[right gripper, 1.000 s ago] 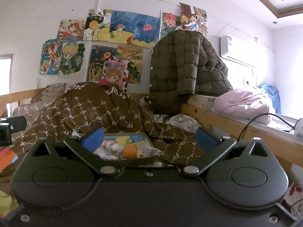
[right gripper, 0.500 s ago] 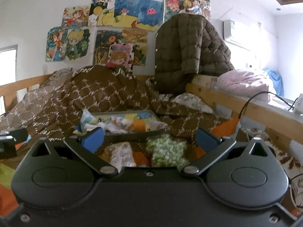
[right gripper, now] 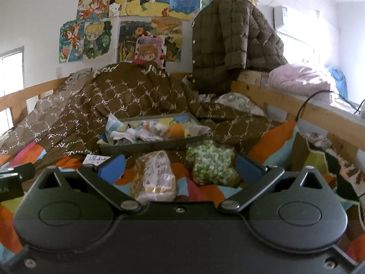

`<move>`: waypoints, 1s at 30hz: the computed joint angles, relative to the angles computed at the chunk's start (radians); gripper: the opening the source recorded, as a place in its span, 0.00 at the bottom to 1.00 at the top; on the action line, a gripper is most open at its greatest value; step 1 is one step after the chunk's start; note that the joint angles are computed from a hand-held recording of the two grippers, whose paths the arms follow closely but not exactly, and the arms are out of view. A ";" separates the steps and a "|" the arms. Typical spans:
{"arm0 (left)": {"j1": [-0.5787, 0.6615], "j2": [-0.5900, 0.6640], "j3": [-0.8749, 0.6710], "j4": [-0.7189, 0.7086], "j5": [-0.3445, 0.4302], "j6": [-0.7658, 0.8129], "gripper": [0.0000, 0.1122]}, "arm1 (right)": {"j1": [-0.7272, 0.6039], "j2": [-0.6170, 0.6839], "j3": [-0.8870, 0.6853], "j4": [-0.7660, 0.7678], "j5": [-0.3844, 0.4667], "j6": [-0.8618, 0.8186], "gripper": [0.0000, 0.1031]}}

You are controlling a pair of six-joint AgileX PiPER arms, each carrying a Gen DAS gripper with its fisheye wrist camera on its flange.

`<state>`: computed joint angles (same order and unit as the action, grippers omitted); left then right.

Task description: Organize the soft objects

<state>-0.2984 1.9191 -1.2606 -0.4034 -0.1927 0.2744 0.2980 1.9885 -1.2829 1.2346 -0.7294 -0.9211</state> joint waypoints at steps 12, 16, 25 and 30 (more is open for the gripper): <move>-0.009 0.031 -0.045 -0.451 0.048 0.457 0.91 | -0.026 0.034 -0.074 0.184 0.153 -0.187 0.99; -0.019 0.035 -0.052 -0.610 0.031 0.621 0.91 | -0.024 0.042 -0.083 0.198 0.154 -0.203 0.99; -0.014 0.032 -0.048 -0.572 0.046 0.578 0.91 | -0.034 0.050 -0.102 0.227 0.171 -0.241 0.99; -0.011 0.031 -0.046 -0.524 0.051 0.523 0.91 | -0.038 0.048 -0.100 0.226 0.175 -0.243 0.99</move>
